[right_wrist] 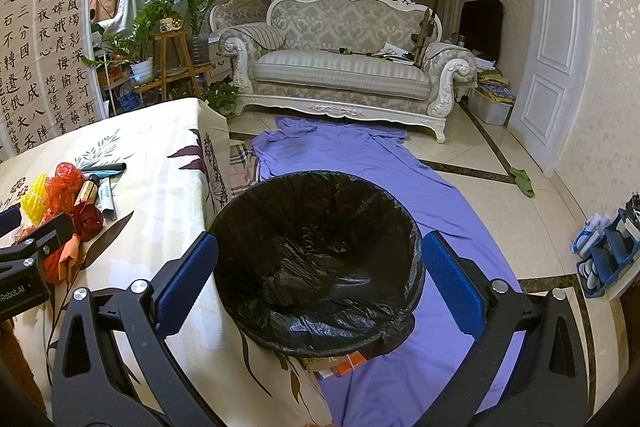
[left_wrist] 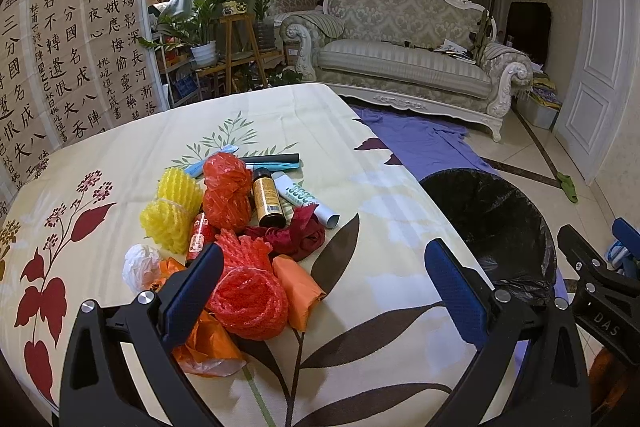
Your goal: Collect trash
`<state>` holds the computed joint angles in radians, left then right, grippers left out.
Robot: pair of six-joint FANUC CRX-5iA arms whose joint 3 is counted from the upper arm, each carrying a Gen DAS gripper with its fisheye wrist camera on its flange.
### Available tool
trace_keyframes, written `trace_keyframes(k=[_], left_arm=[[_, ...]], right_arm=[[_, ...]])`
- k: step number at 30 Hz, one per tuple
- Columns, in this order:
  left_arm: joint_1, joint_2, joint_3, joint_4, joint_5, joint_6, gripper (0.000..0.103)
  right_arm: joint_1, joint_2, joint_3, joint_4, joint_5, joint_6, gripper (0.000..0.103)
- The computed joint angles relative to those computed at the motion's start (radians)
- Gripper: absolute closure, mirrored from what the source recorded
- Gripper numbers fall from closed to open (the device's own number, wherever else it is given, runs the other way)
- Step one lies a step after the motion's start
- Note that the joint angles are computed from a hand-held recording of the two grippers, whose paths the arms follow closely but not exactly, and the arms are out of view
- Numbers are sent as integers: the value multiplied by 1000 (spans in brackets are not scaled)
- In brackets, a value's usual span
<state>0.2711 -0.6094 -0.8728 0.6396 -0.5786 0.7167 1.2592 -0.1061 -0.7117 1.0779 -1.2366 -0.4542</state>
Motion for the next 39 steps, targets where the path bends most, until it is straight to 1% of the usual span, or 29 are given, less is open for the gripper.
trace_keyframes(k=[9, 10, 36, 39], left_arm=[[-3, 9, 0, 3, 5, -1, 5], [-3, 10, -2, 4, 8, -4, 5], [-22, 15, 4, -18, 14, 25, 5], [-39, 18, 11, -43, 16, 55, 5]], right_arm=[[0, -5, -10, 0, 2, -6, 3], [4, -20, -10, -10, -7, 2, 3], [3, -24, -15, -10, -4, 1, 3], [3, -23, -14, -9, -4, 2, 3]])
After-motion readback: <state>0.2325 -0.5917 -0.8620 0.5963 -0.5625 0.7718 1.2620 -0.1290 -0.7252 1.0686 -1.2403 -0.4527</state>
